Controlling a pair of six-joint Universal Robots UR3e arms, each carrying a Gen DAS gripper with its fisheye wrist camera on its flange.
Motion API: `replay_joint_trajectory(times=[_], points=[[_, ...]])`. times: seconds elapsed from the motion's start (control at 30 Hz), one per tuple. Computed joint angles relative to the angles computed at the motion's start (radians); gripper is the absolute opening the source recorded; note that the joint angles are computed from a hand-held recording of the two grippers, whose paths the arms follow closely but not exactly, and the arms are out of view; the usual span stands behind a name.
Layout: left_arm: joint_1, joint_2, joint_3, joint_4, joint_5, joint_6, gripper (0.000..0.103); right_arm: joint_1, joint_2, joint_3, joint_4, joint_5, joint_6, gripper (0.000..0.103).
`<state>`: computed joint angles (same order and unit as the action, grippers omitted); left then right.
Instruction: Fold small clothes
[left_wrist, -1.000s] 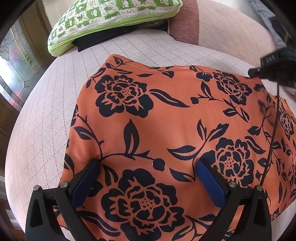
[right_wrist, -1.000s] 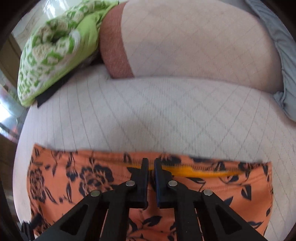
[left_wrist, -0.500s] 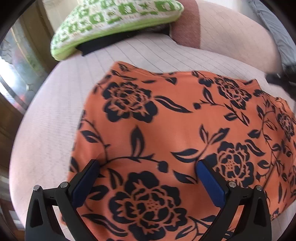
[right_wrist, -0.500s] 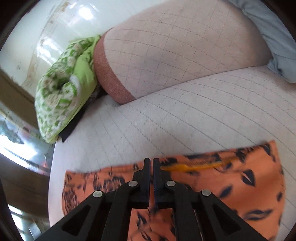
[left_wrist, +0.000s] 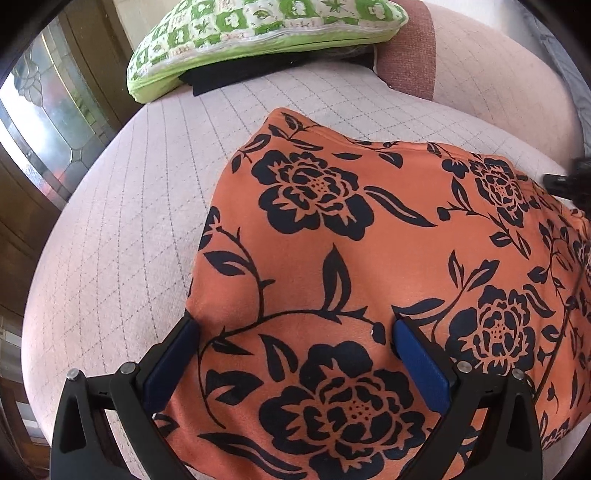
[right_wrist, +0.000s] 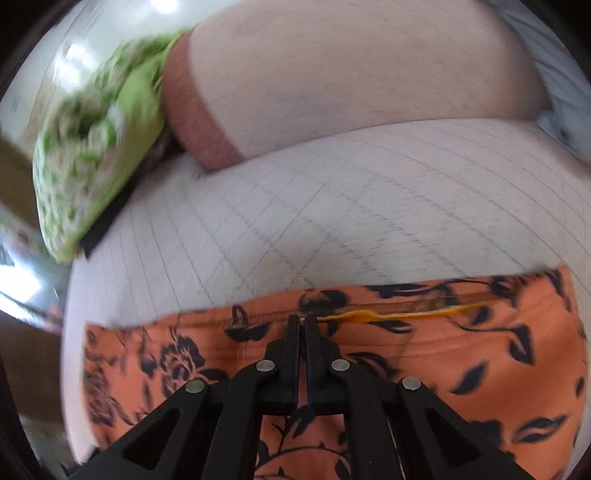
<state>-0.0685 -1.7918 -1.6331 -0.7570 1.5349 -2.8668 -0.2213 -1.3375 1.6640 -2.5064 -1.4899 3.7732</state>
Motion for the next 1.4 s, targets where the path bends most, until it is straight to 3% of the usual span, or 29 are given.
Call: replay_joint_trajectory(times=[0.23,0.33,0.43,0.5,0.6,0.7,0.8,0.83,0.87,0.97,1.03,1.1,1.17,1.33,1.4], points=[[0.003,0.029,-0.017,-0.017,0.009,-0.007,0.103,-0.107,-0.3,0.295,0.15,-0.079,-0.023,0.004],[0.041,0.045,-0.023,-0.04,-0.015,0.002,0.103,-0.223,-0.498,0.543,0.014,0.042,-0.073,0.004],[0.13,0.051,-0.003,-0.136,-0.107,0.007,0.103,-0.269,-0.712,0.621,0.12,0.058,-0.033,0.004],[0.178,0.055,0.016,-0.21,-0.162,0.015,0.103,-0.209,-0.802,0.617,0.18,0.013,-0.004,0.005],[0.198,0.084,0.014,-0.247,-0.169,0.01,0.103,-0.058,-0.888,0.608,0.239,-0.035,0.025,0.005],[0.184,0.134,-0.027,-0.212,-0.144,0.032,0.103,0.17,-0.865,0.61,0.246,-0.142,0.214,0.005],[0.144,0.171,-0.082,-0.152,-0.101,0.074,0.103,0.256,-0.921,0.708,0.246,-0.133,0.345,0.006],[0.129,0.171,-0.087,-0.152,-0.084,0.084,0.103,0.303,-0.949,0.752,0.206,-0.176,0.389,0.006],[0.115,0.167,-0.094,-0.147,-0.065,0.094,0.103,0.319,-0.969,0.757,0.21,-0.19,0.398,0.006],[0.139,0.167,-0.093,-0.154,-0.076,0.11,0.103,0.19,-1.078,0.719,0.383,-0.056,0.315,0.005],[0.16,0.152,-0.07,-0.157,-0.074,0.069,0.103,0.123,-1.174,0.747,0.383,-0.006,0.282,0.006],[0.201,0.139,-0.045,-0.178,-0.103,0.04,0.103,0.139,-1.149,0.759,0.307,-0.026,0.274,0.006],[0.228,0.138,-0.023,-0.225,-0.135,0.02,0.103,0.12,-1.121,0.788,0.226,0.027,0.257,0.007],[0.168,0.243,-0.134,-0.111,-0.132,0.063,0.103,0.264,-0.738,0.725,-0.105,-0.005,0.298,0.007],[0.127,0.303,-0.205,-0.045,-0.137,0.112,0.103,0.31,-0.583,0.668,-0.165,-0.017,0.297,0.007]])
